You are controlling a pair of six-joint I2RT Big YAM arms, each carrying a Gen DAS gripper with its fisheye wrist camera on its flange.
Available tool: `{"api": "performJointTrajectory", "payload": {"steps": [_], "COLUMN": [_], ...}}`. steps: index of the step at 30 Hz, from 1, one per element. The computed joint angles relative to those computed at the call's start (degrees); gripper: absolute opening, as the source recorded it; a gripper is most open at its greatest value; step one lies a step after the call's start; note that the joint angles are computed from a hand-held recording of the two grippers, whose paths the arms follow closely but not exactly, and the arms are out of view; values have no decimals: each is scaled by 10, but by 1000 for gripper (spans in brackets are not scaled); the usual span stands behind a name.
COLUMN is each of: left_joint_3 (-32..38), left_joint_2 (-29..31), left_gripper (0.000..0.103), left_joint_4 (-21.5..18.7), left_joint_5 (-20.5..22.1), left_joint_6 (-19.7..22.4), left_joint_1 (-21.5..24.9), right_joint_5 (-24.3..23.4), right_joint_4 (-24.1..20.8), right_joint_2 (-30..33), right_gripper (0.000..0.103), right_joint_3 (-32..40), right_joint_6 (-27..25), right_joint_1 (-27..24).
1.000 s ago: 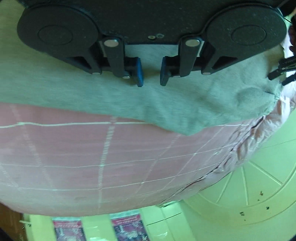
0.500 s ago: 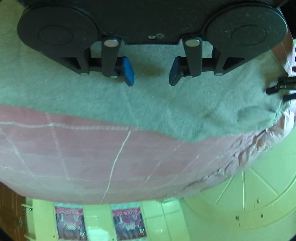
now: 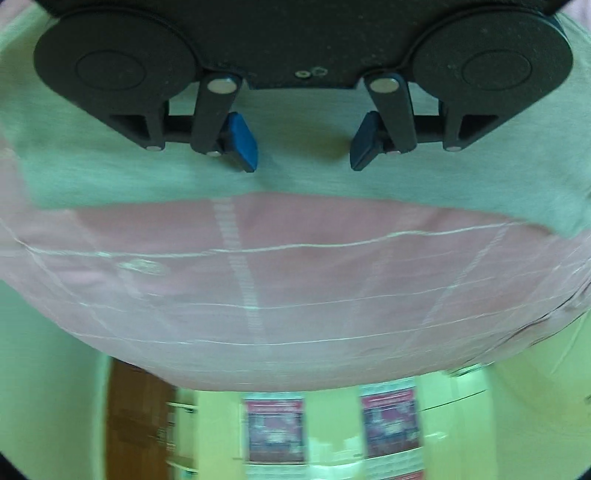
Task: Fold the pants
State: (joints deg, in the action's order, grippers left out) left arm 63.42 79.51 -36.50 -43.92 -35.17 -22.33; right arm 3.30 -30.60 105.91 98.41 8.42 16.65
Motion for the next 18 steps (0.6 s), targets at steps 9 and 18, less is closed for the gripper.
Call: {"api": "performJointTrajectory", "payload": {"steps": [9, 18], "left_joint_3": [-4, -3], "left_joint_2": [0, -8], "left_gripper": [103, 103], "left_joint_4": [8, -13], "left_joint_5": [-3, 11], "left_joint_6": [-2, -36], "left_joint_1": [-2, -8], "right_joint_5": [-90, -151], "right_joint_4": [287, 304], "right_joint_2": [-195, -158], "right_gripper": [40, 15], "right_joint_3": [-318, -329], "right_joint_6": [420, 540], "right_joint_1": [-150, -157]}}
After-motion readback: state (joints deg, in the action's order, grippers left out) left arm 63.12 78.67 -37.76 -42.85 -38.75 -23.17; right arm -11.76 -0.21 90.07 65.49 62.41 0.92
